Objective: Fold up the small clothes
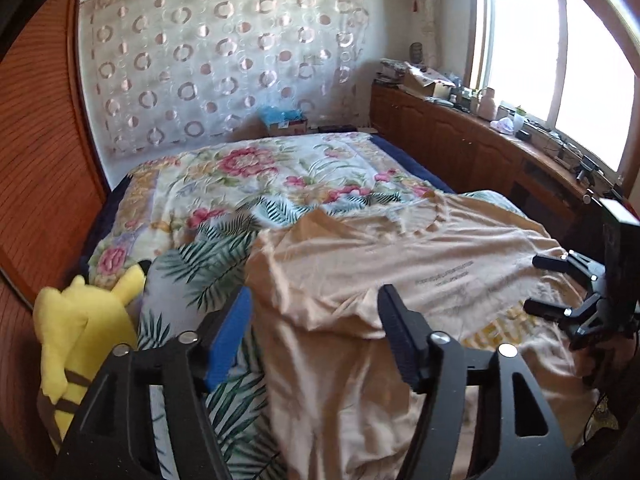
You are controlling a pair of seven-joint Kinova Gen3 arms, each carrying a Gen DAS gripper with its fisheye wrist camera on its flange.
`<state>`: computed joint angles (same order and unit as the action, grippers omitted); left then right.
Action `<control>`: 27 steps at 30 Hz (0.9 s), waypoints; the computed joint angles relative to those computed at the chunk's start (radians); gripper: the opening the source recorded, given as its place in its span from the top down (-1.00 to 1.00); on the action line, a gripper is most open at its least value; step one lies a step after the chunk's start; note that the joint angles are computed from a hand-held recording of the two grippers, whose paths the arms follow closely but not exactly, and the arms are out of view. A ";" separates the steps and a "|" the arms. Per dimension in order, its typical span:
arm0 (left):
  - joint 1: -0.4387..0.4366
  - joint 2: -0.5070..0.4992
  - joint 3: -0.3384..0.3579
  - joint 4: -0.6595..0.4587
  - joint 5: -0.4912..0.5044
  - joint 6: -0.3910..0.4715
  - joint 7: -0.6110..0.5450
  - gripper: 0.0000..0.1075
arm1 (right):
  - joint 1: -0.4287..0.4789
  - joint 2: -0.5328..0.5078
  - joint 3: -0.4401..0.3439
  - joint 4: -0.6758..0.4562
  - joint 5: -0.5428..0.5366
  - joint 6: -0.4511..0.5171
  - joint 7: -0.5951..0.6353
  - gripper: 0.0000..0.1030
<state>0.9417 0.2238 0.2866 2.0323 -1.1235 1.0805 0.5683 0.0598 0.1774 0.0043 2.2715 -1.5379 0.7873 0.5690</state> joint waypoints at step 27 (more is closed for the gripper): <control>0.004 0.087 -0.069 0.143 0.097 -0.184 0.146 -0.50 | -0.228 0.221 -0.222 -0.382 0.412 -0.099 -0.368 0.23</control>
<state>0.9460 0.3104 0.2174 2.1753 -1.0263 0.8964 0.7144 -0.1680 0.3980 -0.2176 1.8896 -1.1259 0.6881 0.2014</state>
